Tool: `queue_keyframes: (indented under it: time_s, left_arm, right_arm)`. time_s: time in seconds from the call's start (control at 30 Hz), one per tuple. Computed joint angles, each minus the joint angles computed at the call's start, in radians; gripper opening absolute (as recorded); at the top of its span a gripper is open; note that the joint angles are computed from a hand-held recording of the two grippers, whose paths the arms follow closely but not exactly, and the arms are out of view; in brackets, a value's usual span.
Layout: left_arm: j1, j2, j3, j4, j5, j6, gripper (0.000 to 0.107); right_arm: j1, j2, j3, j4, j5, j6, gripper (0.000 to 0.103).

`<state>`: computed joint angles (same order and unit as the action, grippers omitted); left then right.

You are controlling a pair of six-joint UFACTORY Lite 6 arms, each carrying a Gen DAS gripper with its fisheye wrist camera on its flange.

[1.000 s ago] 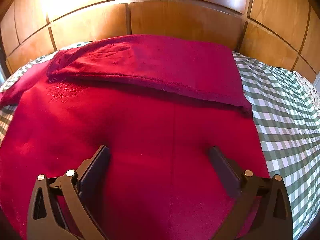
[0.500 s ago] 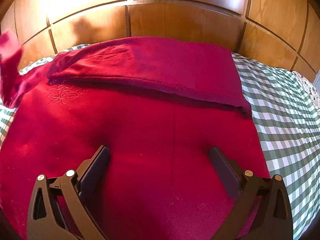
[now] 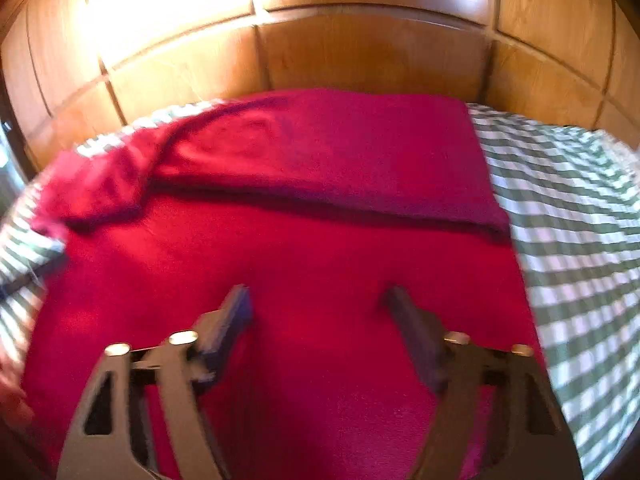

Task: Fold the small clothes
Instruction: 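Grasp the sweater side with the right gripper and fold it inward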

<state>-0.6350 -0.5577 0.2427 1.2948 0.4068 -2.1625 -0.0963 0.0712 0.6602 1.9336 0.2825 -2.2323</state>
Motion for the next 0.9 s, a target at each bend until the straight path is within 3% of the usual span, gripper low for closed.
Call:
queue_keyframes:
  time_s: [0.07,0.17,0.37,0.43,0.53,0.67,0.8,0.9]
  left_arm:
    - [-0.04,0.026,-0.018,0.051,0.025,-0.077,0.042]
    - [-0.073,0.078,-0.041,0.187,0.045,-0.248,0.042]
    - [-0.041,0.071,-0.076,0.346,0.012,-0.391,0.047]
    - [-0.044,0.072,-0.085,0.381,0.015,-0.427,0.048]
    - [-0.062,0.085,-0.091,0.425,0.026,-0.486,0.05]
    - [-0.057,0.092,-0.102,0.469,0.028,-0.53,0.051]
    - [-0.056,0.092,-0.101,0.469,0.026,-0.528,0.051]
    - [-0.066,0.1,-0.098,0.453,0.033,-0.518,0.051]
  right_arm:
    - [0.043,0.028,0.056,-0.166,0.069,0.209,0.048]
    - [0.153,0.105,0.182,-0.415,0.109,0.523,0.042]
    - [0.365,0.449,0.571,-0.812,0.089,1.084,0.042]
    - [0.41,0.516,0.647,-0.9,0.038,1.211,0.041]
    - [0.46,0.498,0.661,-1.021,0.013,1.306,0.008]
    - [0.476,0.278,0.515,-0.853,-0.056,1.086,0.007]
    - [0.363,0.086,0.492,-0.782,0.014,1.021,0.006]
    - [0.255,0.045,0.523,-0.784,0.046,1.007,0.006]
